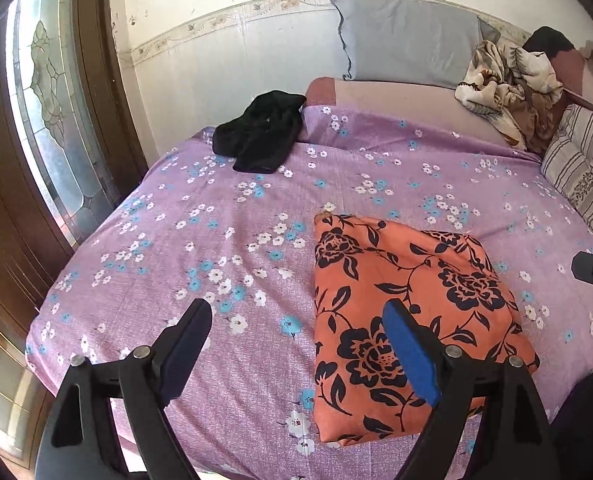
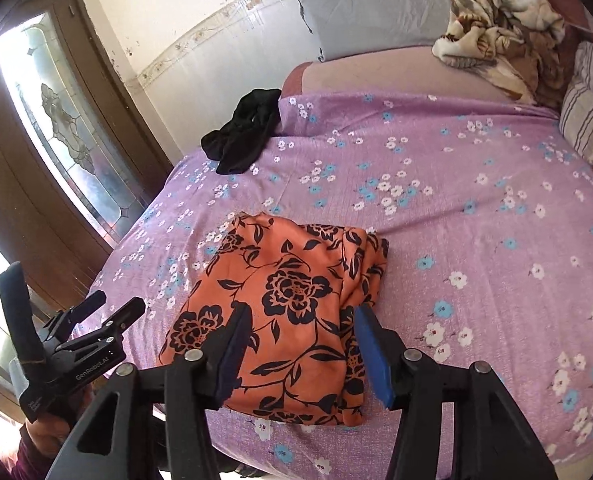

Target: Fold small clothes

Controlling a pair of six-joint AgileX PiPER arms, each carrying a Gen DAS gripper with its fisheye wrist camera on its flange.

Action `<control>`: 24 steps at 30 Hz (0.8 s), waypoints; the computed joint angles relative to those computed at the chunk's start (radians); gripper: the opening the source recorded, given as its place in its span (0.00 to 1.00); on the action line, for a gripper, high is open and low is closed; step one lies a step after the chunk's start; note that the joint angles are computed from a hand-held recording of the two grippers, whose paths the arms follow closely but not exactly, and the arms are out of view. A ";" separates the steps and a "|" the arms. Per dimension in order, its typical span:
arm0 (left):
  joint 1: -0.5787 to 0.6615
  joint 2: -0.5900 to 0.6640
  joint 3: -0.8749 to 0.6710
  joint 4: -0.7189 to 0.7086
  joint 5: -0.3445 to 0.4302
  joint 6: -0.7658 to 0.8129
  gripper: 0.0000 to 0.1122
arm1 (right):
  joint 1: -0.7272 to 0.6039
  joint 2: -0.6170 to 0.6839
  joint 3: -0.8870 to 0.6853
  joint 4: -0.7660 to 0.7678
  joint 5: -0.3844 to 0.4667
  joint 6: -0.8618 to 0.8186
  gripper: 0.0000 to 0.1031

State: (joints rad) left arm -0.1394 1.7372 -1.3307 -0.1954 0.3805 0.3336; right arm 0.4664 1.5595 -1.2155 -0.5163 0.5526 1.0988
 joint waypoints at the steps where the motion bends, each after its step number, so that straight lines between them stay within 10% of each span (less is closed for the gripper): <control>1: 0.002 -0.015 -0.001 -0.003 0.008 0.005 0.78 | 0.012 0.000 -0.017 -0.016 0.019 0.009 0.55; 24: 0.032 -0.264 -0.097 0.004 0.202 -0.035 0.87 | 0.302 -0.124 -0.176 -0.317 0.404 0.143 0.60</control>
State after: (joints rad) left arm -0.1072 1.4727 -1.4281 -0.1911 0.5824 0.2982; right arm 0.7683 1.4359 -1.3913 -0.8331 0.9562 1.2419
